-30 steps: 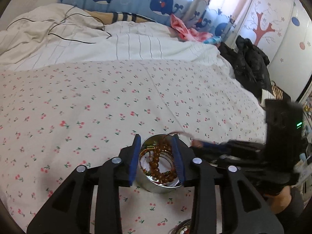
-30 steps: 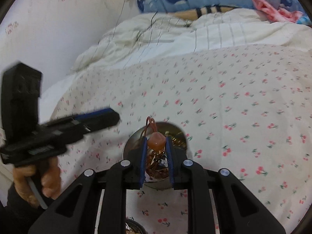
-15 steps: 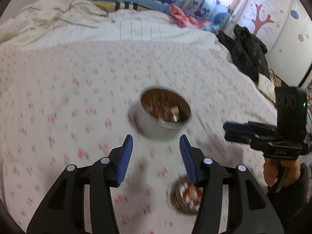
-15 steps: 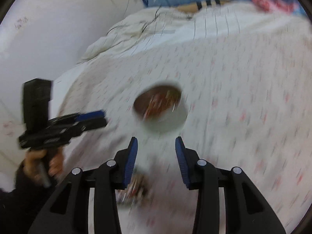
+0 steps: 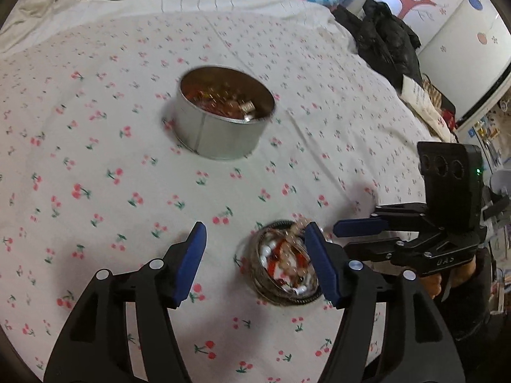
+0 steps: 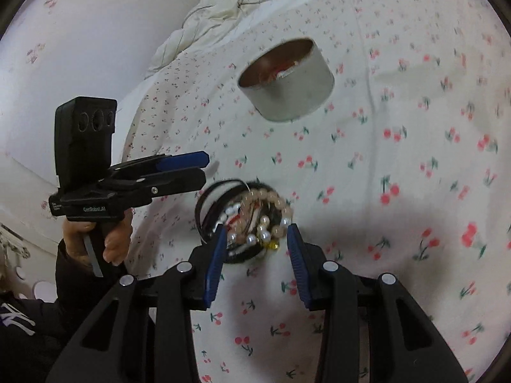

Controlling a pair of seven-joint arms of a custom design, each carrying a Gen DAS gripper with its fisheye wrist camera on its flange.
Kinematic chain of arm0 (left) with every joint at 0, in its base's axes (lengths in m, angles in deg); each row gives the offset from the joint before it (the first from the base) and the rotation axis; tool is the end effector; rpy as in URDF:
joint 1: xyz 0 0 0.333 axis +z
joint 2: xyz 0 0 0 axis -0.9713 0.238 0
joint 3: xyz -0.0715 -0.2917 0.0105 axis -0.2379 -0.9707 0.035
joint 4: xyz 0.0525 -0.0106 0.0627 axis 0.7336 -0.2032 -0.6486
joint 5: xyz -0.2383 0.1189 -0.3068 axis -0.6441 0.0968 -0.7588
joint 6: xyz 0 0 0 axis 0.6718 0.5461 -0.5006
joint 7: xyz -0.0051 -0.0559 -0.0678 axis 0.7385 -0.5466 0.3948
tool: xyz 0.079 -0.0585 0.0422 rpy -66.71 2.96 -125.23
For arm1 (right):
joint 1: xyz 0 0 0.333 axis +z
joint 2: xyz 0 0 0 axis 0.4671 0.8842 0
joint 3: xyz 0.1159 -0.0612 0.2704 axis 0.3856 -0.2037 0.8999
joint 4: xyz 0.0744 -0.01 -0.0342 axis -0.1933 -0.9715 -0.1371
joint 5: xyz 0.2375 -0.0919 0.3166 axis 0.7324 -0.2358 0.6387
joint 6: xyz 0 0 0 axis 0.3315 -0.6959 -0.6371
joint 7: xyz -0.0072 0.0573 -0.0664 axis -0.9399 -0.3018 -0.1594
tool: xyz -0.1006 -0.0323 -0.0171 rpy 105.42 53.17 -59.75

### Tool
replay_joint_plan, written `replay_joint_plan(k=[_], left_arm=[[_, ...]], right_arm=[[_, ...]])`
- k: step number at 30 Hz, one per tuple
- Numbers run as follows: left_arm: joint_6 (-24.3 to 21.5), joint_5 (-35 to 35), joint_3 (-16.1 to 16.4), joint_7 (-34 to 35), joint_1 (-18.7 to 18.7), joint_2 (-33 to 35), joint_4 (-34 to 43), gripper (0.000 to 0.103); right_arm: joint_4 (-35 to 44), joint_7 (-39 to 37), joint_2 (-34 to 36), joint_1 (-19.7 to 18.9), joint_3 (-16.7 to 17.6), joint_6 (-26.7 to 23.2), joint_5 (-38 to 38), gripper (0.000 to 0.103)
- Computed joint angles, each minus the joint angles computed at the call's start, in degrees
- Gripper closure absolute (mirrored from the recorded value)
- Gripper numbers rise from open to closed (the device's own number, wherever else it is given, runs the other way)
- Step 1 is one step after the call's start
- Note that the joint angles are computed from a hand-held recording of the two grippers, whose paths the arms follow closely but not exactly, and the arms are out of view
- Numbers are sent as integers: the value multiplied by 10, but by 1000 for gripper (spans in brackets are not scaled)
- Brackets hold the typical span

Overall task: Organize jewelry
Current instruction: 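Grasp a pale pearl bead bracelet with the right gripper and lift it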

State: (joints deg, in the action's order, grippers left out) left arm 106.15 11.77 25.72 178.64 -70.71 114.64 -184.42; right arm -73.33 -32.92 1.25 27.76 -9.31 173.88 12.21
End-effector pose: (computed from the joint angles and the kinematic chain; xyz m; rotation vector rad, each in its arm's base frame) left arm 0.6967 -0.0927 0.3510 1.7210 -2.4006 0.9373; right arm 0.6750 0.1178 0.3131 -1.8625 1.3810 0.3990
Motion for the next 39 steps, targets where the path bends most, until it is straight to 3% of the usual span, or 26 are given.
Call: replay_joint_plan(k=[8,10,12,15,21,25,28,31,33,39], left_arm=[[-24,11,-4,8,-3,2,-6,42],[-29,-4,-9,22,2,1,-7,53],[-16,-1,-4,22,-4,-1,-10,71],[-9,-17,-6,23,1,2,-7,87],[3,-70,-18,52,19,-4,-9,96],[-8,-91,-16,61,24,-4,-5,96],[-32,-62,-4,47,14,3,5,96],[-49,-45,-2,37,9,10,12,81],[-44,-31,3,26,1,10,10,60],[-28,11,13,-1,-12,14,8,60]], right_arm=[[42,24,45,-28,15,-74,59,63],[50,29,55,-35,19,-83,82,65],[54,34,61,-36,19,-77,94,72],[49,31,60,-37,19,-59,107,89],[23,-14,38,-41,22,-22,148,91],[21,-40,34,-44,24,-15,185,91],[21,-52,33,-38,20,-7,196,91],[15,-65,28,-41,18,4,217,91],[13,-66,25,-38,14,20,227,91],[18,-27,29,-21,4,64,186,91]])
